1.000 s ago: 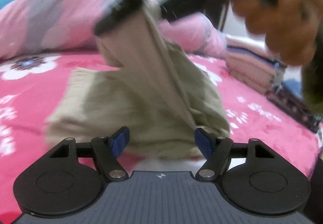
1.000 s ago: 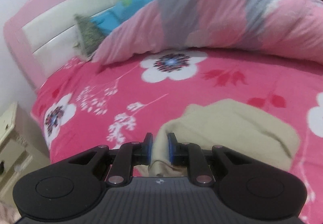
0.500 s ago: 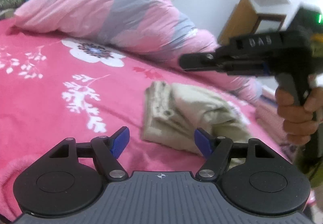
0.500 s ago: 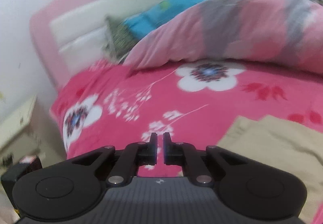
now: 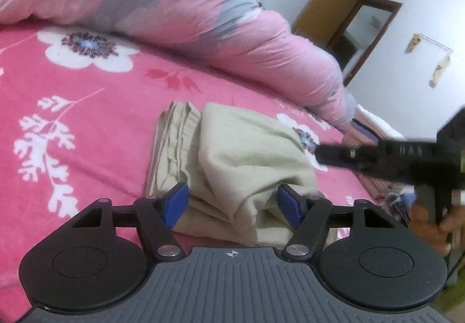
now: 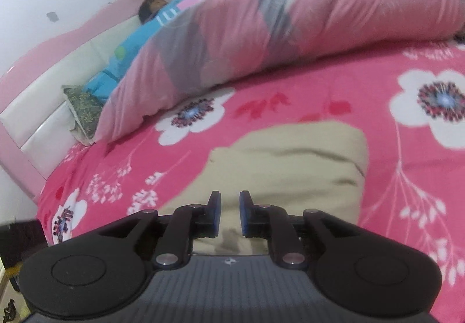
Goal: Fold clothes
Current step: 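Grasp the edge of the folded beige cloth with the left gripper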
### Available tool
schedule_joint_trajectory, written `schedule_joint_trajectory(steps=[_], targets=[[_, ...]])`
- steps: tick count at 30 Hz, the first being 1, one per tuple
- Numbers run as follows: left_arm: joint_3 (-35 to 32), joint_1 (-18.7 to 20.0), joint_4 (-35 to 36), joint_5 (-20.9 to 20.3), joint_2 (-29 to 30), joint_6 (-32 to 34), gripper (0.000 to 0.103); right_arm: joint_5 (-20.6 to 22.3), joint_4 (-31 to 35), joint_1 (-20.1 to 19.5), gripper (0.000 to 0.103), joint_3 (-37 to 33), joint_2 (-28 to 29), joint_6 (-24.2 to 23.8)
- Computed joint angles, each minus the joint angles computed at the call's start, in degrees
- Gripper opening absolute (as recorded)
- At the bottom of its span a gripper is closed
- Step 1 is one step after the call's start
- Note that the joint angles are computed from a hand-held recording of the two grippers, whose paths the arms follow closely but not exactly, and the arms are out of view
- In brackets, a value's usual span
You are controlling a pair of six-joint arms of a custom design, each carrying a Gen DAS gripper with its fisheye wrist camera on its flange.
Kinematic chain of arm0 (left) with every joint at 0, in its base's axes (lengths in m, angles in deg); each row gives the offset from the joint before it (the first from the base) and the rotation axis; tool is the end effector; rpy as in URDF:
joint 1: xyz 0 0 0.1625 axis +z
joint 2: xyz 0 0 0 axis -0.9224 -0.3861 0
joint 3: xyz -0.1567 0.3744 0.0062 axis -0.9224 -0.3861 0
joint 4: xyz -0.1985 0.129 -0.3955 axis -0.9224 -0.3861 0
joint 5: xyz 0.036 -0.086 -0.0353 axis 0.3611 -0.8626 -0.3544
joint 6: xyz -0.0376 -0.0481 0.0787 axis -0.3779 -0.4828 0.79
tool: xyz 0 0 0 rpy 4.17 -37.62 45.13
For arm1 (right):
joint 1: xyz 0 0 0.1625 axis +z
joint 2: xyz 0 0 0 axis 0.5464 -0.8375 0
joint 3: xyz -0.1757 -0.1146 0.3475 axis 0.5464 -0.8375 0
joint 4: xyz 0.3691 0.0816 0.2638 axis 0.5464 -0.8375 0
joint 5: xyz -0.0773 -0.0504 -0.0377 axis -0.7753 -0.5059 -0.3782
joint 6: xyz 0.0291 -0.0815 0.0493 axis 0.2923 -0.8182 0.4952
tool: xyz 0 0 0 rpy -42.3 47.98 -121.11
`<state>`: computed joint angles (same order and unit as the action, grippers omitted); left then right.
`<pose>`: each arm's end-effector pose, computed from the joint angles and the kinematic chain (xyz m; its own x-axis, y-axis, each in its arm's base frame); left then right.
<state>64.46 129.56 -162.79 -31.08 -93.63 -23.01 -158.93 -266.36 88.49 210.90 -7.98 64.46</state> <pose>-0.0985 -0.4786 0.2873 -0.8370 0.5409 -0.0835 0.4957 0.6847 -0.5343 0.3304 -0.3958 0.1606 -0.9331 -0.0028 0.3596 -0.2761 0.6464 -0.7113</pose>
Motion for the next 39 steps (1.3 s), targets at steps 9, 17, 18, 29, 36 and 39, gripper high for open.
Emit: schedule_joint_trajectory(steps=[9,17,18,29,36,39], targets=[[-1.7,-0.4,0.4,-0.9,2.1,-4.7,0.066,7.7,-5.7,-5.6,0.028,5.0,0.6,4.0],[-1.6,-5.2,-0.4,9.1,3.9,-8.9,0.053,12.3,-11.7,-8.5,0.027,7.6,1.3,4.0],[-1.1,-5.9,-0.8,10.9,3.9,-9.3,0.049,12.7,-11.9,-8.7,0.027,7.8,1.3,3.5],[9.3,-11.6,-20.9,14.9,0.4,3.9,0.02,10.6,5.5,-5.6,0.052,0.1,-5.4,0.5],[12.2,-13.1,-27.6,11.5,0.3,14.0,0.02,0.0,33.5,-2.1,0.079,-20.9,4.2,-1.1],[11.8,-12.7,-27.4,10.3,0.6,14.3,0.02,-5.0,48.8,-1.4,0.08,-29.8,10.3,0.2]])
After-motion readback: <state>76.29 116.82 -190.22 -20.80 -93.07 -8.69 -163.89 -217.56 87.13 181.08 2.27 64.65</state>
